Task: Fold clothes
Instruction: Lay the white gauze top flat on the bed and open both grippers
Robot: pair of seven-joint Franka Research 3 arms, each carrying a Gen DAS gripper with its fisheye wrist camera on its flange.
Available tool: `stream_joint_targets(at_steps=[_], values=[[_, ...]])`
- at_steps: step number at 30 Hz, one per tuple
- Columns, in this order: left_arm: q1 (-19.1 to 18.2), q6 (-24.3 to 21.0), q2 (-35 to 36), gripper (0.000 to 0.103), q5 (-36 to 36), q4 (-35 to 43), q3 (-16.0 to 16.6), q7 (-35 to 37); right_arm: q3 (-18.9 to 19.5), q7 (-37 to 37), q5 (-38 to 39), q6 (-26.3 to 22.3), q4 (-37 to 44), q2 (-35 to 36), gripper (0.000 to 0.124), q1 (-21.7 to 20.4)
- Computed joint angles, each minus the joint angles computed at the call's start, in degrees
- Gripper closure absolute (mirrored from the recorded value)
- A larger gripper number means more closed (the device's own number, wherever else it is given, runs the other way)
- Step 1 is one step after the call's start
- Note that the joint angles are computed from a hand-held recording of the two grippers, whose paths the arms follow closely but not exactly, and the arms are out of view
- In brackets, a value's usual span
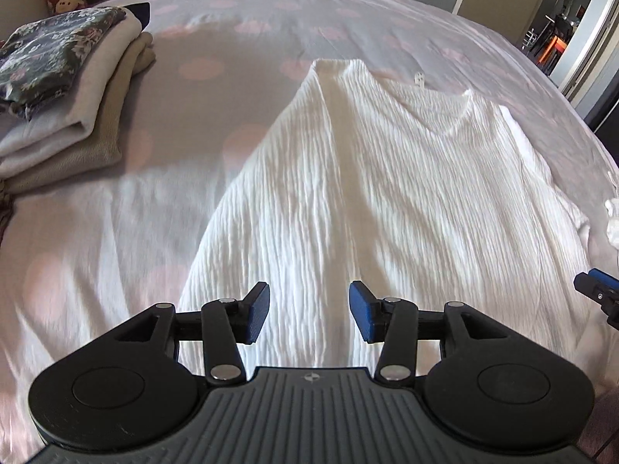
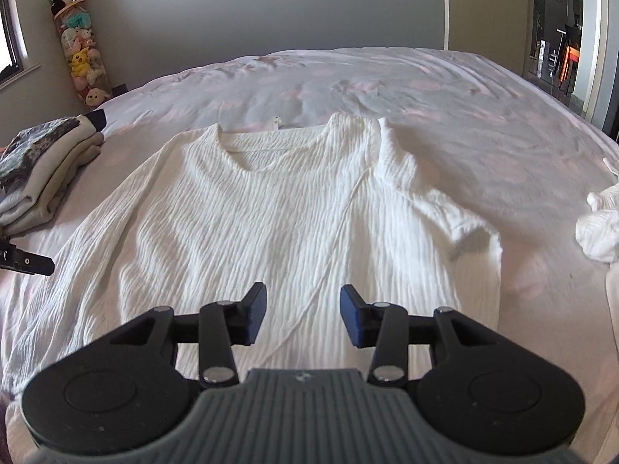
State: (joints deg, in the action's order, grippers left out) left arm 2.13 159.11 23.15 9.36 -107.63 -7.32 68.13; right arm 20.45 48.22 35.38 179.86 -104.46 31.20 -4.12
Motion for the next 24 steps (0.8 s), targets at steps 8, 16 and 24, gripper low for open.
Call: stream_joint_targets(at_steps=[8, 16, 24], values=[[-4.04, -3.20, -3.98, 0.055, 4.67, -6.56, 1.26, -6.45, 13.97, -4.21, 6.00, 4.21, -11.66, -5.24, 0.069, -11.80], [-8.23, -2.74, -4.61, 0.056, 17.01, -8.76, 4.44, -16.80, 36.23, -7.84, -1.67, 15.95, -18.51, 1.32, 0.066, -31.79], [-5.50, -6.88, -2.36, 0.085, 12.28, -6.57, 1.70, -13.82, 28.69, -2.58, -5.23, 14.23, -17.91, -1.23, 0.066, -25.05]])
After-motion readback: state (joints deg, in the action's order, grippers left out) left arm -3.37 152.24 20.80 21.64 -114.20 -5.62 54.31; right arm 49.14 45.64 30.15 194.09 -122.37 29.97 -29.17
